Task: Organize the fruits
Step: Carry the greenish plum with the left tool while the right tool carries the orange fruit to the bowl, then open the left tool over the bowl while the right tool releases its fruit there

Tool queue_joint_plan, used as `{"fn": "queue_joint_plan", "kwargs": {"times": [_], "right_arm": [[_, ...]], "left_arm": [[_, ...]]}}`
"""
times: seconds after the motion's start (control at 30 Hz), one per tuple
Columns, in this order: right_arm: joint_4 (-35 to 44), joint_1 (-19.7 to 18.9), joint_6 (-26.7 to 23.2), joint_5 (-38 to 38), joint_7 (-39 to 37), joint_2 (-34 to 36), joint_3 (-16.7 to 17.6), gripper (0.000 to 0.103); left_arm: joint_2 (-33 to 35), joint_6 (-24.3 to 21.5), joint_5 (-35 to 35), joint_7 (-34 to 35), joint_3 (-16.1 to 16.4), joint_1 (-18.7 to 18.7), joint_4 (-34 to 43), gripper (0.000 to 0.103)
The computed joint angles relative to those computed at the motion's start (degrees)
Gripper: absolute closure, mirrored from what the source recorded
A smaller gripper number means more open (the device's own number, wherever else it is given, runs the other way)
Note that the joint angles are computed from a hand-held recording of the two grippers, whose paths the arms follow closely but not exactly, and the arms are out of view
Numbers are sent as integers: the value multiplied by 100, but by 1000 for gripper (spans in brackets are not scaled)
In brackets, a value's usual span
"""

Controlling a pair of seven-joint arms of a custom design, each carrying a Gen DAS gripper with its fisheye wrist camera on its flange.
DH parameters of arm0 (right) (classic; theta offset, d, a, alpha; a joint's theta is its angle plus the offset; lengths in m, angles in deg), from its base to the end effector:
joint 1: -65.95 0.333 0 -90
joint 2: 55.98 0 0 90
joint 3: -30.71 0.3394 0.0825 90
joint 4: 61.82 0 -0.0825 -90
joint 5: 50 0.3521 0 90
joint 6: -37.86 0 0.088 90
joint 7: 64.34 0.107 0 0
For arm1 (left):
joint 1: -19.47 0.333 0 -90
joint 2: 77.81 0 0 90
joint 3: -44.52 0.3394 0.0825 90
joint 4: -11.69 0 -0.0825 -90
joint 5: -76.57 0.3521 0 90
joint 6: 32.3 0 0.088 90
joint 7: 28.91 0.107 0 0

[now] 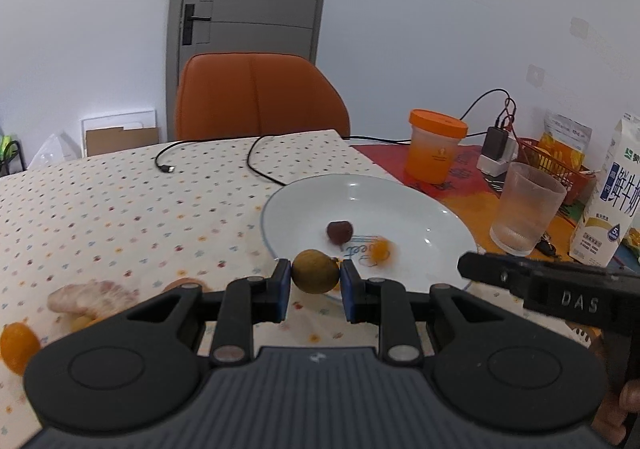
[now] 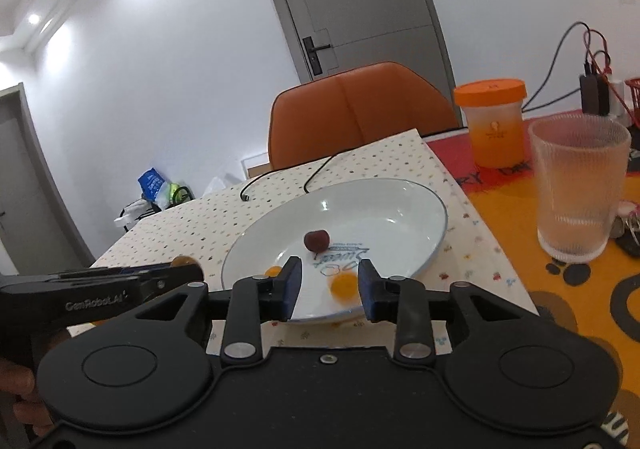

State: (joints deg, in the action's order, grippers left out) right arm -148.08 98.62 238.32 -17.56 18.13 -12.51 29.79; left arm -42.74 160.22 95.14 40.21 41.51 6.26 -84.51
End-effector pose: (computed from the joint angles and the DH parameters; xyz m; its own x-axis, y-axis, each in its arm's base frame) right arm 0.6570 0.3356 0.3951 0.2181 -0.9318 -0.2900 -0.4372 0.1724 -0.8827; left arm 0.6787 -0.2239 0.4160 -0.3039 -0.9469 0.1052 -0.4940 0.0622 -0.8673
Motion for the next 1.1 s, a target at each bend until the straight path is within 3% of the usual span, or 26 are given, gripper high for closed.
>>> {"fn": "queue_joint_plan", "kwargs": {"times": [0.4,0.6,0.7,0.9,1.1], "right_arm": [[-615,-257,334,10,235,-230,316,65],[-656,-246,347,17,264,-257,321,61],[-668,-226,346,49,274,-263,306,60],[-615,-138,318,91,275,-253,255,52],[-444,91,197,243,168,-213,52,39]], "left_arm": [[222,-227,148,96,-377,111,438,78],[219,-142,12,-40,-5,-172,483,75],[145,-278,31,-57,-83,-84,411,67],[-110,-52,-190,-280,517,-423,-41,45],[-362,242,-579,-289,1096,-795,-512,32]]}}
